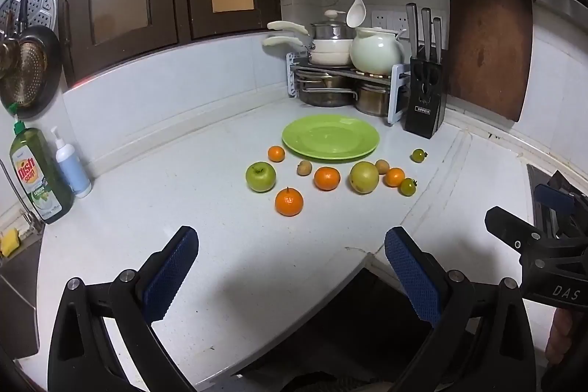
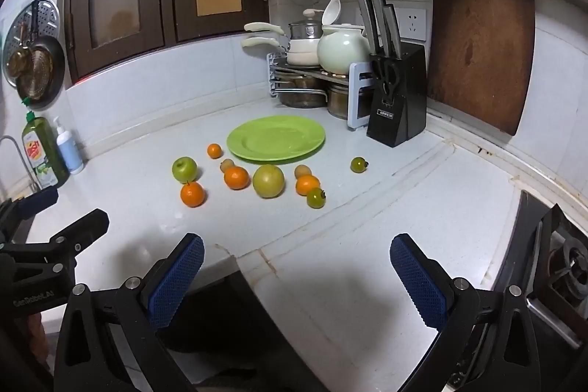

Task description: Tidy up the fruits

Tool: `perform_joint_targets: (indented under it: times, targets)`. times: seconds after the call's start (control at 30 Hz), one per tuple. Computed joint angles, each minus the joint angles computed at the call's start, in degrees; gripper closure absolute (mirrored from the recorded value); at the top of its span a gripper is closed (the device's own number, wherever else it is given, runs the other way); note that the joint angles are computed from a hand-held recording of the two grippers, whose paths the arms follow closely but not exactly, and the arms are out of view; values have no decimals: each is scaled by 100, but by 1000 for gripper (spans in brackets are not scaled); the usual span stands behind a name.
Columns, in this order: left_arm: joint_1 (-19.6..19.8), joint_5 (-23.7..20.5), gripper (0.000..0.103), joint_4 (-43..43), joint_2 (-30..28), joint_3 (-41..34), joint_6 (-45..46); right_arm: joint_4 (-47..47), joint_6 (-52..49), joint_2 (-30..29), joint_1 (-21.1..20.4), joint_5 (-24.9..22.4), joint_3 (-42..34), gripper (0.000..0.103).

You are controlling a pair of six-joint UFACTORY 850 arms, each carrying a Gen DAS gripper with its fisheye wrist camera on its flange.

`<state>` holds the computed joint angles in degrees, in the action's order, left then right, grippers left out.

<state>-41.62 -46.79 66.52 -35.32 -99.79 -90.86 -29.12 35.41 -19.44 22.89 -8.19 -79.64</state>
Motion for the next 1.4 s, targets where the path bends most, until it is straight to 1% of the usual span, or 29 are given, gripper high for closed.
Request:
perform_joint_targets:
  times: [0.5,0.57,0.93,1.1,1.27,1.4]
  targets:
    - [16,82,0,95,62,84,-82,338,-403,-87,18,-9,-138,1]
    - [21,98,0,101,66,84,-89,184,-239,-85,27,0,-128,1]
    - [36,154,0,136,91,93,-107,385,-464,-87,22,11,-145,1]
    - [37,150,0,145,89,87,-110,203,-284,-93,32,17,-155,1]
    - [43,127,0,138,73,31,-80,413,-503,-102,24,19,-183,1]
    - [44,123,0,145,61,13,-86,393,-487,-91,24,33,-169,1]
